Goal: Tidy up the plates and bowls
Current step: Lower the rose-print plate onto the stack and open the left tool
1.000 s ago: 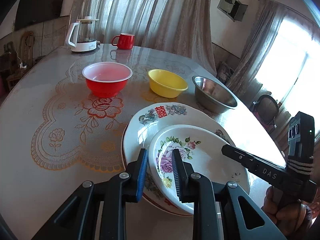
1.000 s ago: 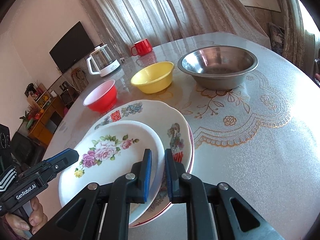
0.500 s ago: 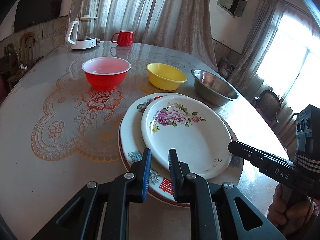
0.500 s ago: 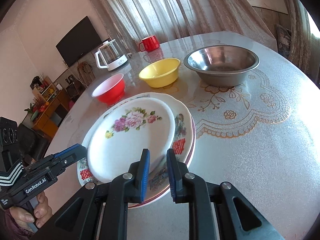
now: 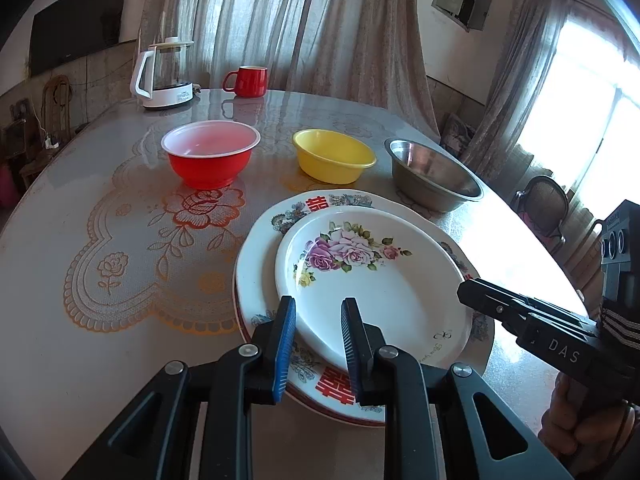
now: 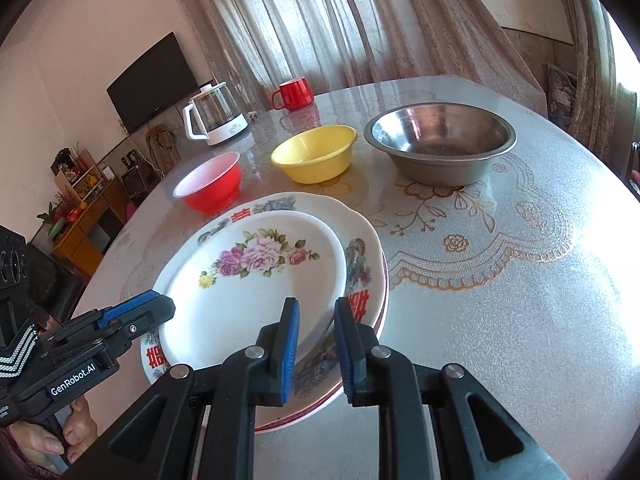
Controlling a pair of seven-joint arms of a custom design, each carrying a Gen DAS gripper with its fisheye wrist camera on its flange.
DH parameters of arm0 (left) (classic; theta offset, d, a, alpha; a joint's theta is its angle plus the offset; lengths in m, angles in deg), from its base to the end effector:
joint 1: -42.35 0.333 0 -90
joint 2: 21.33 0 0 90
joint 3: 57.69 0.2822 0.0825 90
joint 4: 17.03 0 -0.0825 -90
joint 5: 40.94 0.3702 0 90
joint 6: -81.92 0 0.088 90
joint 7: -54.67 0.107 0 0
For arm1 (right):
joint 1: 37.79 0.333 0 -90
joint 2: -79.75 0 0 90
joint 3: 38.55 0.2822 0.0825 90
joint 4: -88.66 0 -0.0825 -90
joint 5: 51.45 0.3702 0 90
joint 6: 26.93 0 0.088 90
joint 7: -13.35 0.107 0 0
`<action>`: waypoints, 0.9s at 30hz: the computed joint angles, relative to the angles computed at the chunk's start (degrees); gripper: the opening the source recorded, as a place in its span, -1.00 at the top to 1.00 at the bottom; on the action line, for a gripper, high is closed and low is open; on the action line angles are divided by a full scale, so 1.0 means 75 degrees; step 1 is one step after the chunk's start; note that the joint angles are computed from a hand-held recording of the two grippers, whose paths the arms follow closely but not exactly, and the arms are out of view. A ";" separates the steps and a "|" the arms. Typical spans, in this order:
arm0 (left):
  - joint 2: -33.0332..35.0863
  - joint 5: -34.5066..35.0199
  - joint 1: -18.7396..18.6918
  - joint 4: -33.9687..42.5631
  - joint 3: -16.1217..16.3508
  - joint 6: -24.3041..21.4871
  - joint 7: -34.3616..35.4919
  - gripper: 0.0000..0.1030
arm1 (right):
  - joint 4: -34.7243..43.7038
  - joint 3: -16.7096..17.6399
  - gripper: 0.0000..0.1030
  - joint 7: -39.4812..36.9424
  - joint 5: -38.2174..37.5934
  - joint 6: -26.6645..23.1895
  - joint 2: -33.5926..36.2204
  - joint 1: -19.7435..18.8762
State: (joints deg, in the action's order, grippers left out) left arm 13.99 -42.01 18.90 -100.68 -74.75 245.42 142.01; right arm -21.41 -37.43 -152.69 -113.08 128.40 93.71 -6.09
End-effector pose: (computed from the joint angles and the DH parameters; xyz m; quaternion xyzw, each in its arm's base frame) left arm 0.5881 -0.4338 0.4080 -0.4604 0.7946 -0.3861 0.0864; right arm 0.5058 0.3625 0.3873 -0.5202 0.7528 -0.2102 0.3443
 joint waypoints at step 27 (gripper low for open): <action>-0.0733 0.1224 -0.0506 -0.0583 0.0596 -0.0069 -0.1441 0.26 | -0.0374 0.0066 0.43 0.0558 -0.0336 0.0271 -0.0330 -0.0044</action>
